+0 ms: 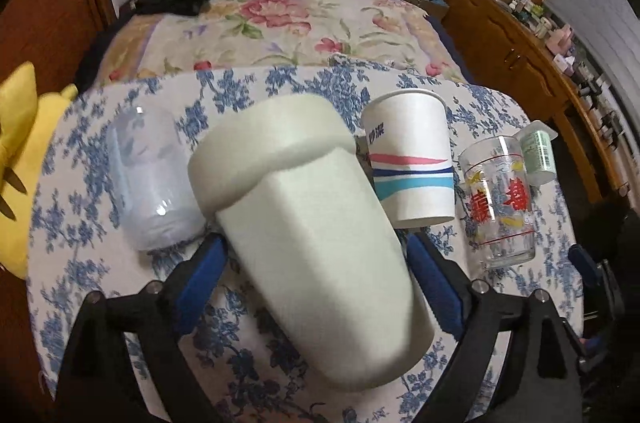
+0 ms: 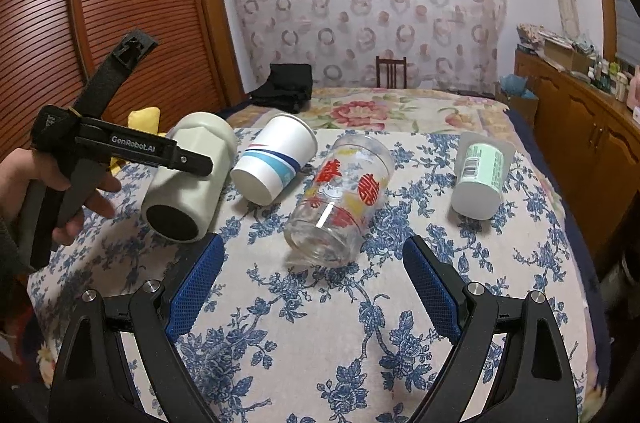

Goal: Flip cup upright
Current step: 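Close the left gripper around the pale green tumbler's body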

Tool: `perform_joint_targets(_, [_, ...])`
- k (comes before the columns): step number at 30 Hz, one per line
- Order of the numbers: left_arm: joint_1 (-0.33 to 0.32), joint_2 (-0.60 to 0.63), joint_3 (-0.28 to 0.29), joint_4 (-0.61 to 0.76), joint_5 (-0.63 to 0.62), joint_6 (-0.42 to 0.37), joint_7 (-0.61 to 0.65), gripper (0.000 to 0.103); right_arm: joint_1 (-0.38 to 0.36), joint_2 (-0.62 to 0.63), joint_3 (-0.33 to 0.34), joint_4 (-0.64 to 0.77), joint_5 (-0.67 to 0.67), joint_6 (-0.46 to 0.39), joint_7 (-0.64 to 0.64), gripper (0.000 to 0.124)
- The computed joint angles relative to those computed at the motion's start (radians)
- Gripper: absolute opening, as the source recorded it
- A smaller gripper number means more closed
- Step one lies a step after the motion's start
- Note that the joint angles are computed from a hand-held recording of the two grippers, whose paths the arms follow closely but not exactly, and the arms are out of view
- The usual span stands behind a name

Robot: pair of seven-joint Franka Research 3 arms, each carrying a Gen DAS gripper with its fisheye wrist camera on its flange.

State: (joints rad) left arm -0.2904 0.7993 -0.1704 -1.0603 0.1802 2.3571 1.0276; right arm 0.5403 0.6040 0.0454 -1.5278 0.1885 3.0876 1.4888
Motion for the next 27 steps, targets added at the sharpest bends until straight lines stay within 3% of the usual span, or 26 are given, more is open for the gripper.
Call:
perform_joint_targets(19, [0.041,-0.013,-0.041,-0.067,-0.074,0.1,0.078,0.088,0.034,0.002,-0.031,-0.003,-0.016,-0.002,0.018,0.092])
perform_joint_targets(22, [0.048,-0.049,-0.049,-0.129,-0.076,0.136,0.098,0.082,0.046,-0.005,-0.045,-0.015,-0.025,-0.001,0.03,0.092])
perform_joint_targets(27, [0.065,-0.193,-0.051,-0.363,-0.067,0.254,0.094,0.078,0.073,-0.022,-0.076,-0.043,-0.044,0.017,0.056,0.093])
